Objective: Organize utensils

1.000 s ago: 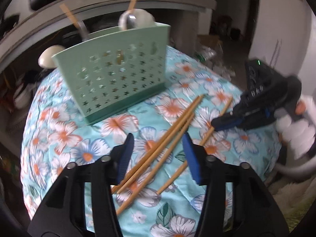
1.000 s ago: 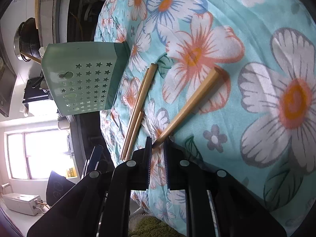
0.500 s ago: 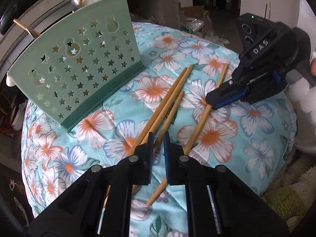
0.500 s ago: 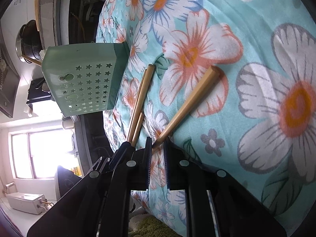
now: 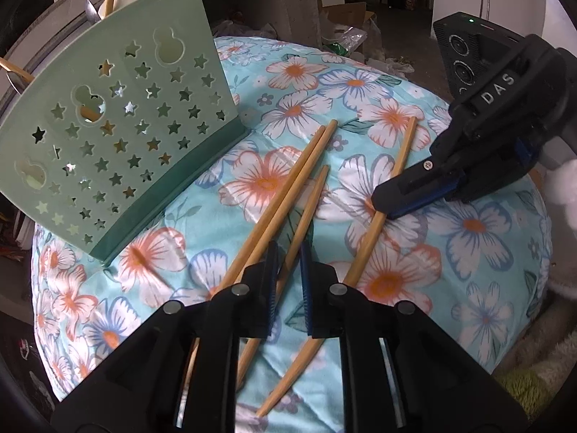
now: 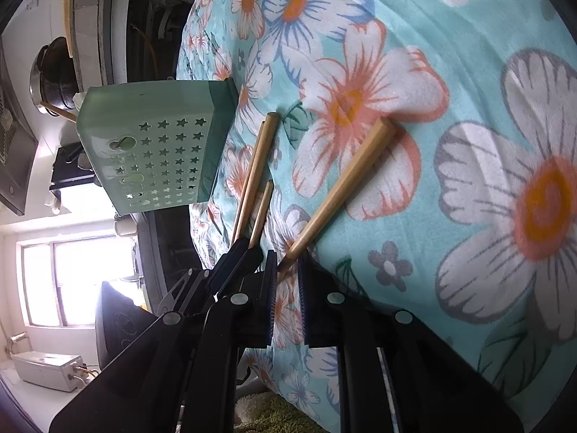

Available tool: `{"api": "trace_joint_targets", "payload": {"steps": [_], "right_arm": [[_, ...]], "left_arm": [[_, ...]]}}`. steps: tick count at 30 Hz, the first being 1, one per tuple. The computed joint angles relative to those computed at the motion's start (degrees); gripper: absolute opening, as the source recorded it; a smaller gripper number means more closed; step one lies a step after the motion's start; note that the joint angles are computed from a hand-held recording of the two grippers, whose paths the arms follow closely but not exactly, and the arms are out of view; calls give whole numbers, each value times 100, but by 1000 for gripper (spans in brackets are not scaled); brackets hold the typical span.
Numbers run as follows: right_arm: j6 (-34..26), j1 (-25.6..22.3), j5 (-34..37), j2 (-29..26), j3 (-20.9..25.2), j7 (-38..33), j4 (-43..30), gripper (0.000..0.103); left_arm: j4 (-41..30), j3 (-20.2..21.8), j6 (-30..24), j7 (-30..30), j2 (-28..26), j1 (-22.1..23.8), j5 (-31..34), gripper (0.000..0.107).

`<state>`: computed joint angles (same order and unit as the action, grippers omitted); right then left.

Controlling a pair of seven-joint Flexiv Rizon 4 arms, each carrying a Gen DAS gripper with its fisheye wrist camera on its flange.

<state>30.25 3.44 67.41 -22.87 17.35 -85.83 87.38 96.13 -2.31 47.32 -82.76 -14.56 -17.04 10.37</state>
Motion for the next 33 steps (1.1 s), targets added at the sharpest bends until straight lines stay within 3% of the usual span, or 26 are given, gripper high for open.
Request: {"api": "trace_joint_targets", "payload": {"steps": [10,19,33], "right_arm": [[356,71,-252,107,-104,303,-2,18],[993,123,-459,57,-112,767,25,17],[1128,-5,-273,96,-13,774,195,14]], "left_arm": [[221,-25,119,-68,104,100,-386,11],[335,-106,-215,35,311,175,-731,12],[-411,-149,-565,132,-307,137,-905,20]]}}
